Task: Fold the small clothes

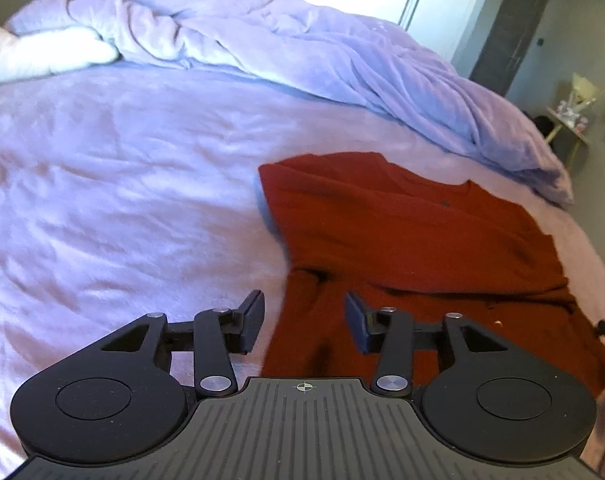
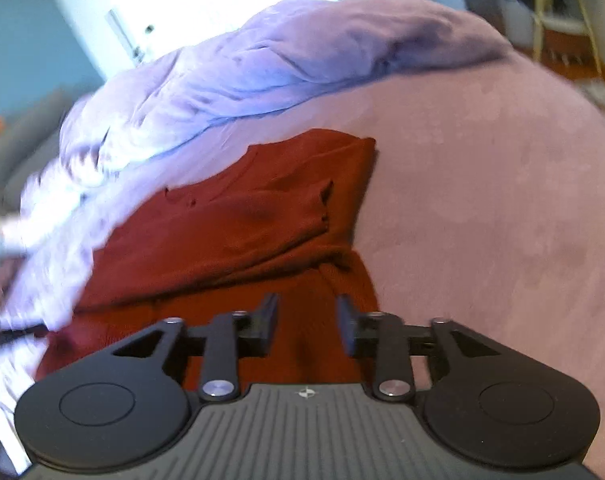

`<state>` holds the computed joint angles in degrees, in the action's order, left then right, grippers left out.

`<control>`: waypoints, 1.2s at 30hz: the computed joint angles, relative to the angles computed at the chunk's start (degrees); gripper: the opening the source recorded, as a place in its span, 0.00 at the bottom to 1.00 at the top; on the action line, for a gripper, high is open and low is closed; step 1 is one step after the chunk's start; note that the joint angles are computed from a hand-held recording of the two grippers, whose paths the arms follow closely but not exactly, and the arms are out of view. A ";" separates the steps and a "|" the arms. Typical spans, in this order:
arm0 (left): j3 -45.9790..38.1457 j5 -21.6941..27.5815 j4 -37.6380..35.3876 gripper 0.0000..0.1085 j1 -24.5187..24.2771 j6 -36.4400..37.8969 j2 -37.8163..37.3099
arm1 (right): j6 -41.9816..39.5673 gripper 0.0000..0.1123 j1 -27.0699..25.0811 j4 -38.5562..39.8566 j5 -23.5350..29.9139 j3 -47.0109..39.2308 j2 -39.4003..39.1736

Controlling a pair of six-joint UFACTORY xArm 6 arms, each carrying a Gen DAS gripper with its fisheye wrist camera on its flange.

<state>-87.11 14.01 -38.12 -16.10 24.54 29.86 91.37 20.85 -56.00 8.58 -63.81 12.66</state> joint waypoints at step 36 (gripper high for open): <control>-9.56 5.83 -5.99 0.06 -1.12 10.95 4.55 | -40.98 0.07 2.95 31.80 -0.60 -4.85 7.17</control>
